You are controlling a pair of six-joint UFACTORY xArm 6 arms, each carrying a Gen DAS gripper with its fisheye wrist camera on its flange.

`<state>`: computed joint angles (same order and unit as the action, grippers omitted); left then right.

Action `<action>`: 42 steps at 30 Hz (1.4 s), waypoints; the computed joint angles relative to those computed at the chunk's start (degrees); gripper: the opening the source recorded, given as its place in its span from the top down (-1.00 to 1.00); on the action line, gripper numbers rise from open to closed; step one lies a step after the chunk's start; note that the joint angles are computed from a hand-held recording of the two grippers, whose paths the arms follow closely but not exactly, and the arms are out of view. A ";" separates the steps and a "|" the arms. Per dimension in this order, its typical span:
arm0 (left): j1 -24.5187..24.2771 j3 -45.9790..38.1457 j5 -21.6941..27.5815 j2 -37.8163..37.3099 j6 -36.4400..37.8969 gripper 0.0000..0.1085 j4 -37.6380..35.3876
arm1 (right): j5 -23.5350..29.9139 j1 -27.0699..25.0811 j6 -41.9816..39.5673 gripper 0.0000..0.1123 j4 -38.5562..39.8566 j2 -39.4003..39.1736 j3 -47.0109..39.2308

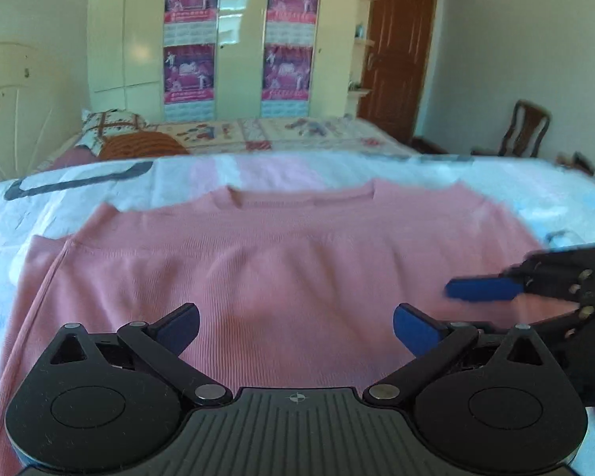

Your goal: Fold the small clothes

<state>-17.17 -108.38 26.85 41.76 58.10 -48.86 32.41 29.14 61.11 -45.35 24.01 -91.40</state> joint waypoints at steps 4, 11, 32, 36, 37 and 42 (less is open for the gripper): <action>2.93 1.13 -2.83 -0.03 -5.03 -0.89 2.93 | 2.18 -0.51 8.63 0.18 -4.79 -6.19 7.16; 7.95 5.83 -5.07 -2.57 -4.48 -0.89 6.34 | 12.40 -1.80 16.82 0.22 -3.56 -19.44 21.77; 8.90 21.99 -10.62 -12.38 -0.71 -0.89 3.09 | 26.52 6.85 21.55 0.44 -1.84 -21.25 20.66; 8.34 22.69 -12.16 -12.91 -5.11 -0.89 8.50 | 21.70 4.29 20.13 0.46 0.17 -27.73 28.53; 7.96 22.95 -13.02 -13.04 -5.87 -0.89 9.07 | 22.64 4.73 18.81 0.47 -0.05 -27.20 27.44; 7.71 22.99 -14.14 -12.00 -15.08 -0.89 17.56 | 22.37 4.76 20.39 0.46 -0.31 -25.88 26.75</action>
<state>-9.46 -85.39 12.71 29.76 43.02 -31.30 54.78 33.91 81.50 -45.67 -1.88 -64.65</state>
